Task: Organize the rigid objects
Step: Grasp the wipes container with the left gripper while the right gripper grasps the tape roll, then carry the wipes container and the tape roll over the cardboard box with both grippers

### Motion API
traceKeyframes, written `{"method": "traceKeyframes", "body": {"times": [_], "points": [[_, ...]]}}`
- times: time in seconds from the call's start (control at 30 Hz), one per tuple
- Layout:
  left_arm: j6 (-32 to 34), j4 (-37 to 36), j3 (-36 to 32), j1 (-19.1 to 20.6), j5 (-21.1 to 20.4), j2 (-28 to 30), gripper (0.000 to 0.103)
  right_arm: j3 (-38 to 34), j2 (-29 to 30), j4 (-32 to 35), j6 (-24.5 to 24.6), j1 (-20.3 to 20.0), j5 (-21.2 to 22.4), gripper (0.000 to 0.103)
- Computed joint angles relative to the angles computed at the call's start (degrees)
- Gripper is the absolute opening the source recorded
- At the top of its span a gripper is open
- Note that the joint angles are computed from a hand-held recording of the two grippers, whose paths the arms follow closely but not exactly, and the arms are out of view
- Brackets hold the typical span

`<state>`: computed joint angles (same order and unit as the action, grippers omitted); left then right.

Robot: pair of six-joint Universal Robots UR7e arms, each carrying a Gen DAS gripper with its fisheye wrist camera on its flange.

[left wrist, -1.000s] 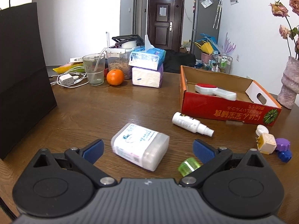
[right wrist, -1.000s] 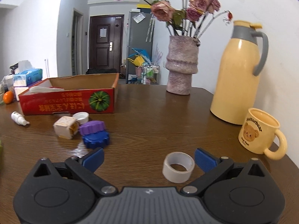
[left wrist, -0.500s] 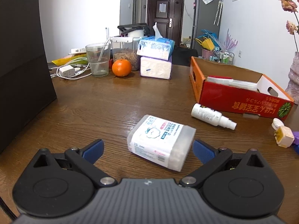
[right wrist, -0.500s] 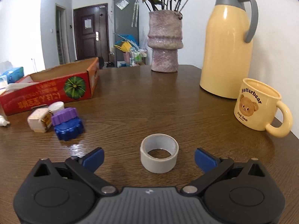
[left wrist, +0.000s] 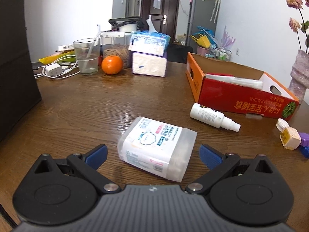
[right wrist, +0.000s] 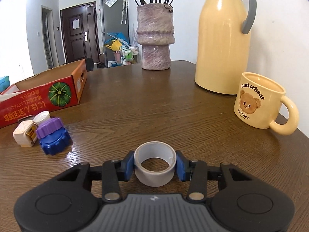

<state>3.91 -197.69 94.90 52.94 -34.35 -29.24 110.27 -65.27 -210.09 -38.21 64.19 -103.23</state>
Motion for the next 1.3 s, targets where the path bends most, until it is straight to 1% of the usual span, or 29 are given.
{"method": "traceKeyframes", "body": {"times": [0.1,0.23,0.4,0.6,0.7,0.8,0.83,0.9,0.97,1.07,1.2,1.3], "points": [[1.3,0.4,-0.5,0.1,-0.5,0.3,0.103,0.3,-0.1,-0.9,0.3,-0.2,0.8,0.042],[3.3,1.4,-1.7,0.4,-0.6,1.0,0.103,1.2,-0.1,-3.4,-0.9,-0.3,2.1,0.042],[2.8,4.6,-3.1,1.6,-1.2,0.8,0.103,1.6,-0.2,-4.5,-0.7,-0.6,3.1,0.042],[3.6,6.8,-4.3,3.2,-4.1,0.3,0.103,1.6,-0.2,-4.6,-1.1,-0.5,3.4,0.042],[4.9,5.1,-4.8,3.3,-3.9,0.8,0.103,1.6,-0.2,-4.5,-1.0,-0.5,3.4,0.042],[6.3,4.0,-4.7,3.3,-4.5,1.0,0.103,1.7,-0.3,-4.5,-1.0,-0.5,3.4,0.042],[6.7,3.7,-4.7,3.2,-4.4,1.1,0.102,1.7,-0.3,-4.5,-1.0,-0.6,3.5,0.042],[7.0,3.7,-4.6,3.2,-4.5,1.1,0.095,1.7,-0.2,-4.7,-1.1,-0.5,3.6,0.042],[5.9,4.7,-4.4,3.4,-5.0,0.7,0.089,1.8,-0.2,-4.9,-1.1,-0.6,3.8,0.042],[6.2,3.8,-4.3,3.2,-4.4,0.9,0.084,1.9,-0.3,-4.9,-0.9,-0.7,4.1,0.042],[6.6,1.8,-4.5,2.9,-3.0,1.4,0.083,2.1,-0.4,-5.0,-0.4,-0.9,4.7,0.042],[6.5,-0.6,-4.2,2.8,-3.0,1.4,0.083,2.2,-0.5,-5.4,-0.4,-1.0,5.1,0.042]]}}
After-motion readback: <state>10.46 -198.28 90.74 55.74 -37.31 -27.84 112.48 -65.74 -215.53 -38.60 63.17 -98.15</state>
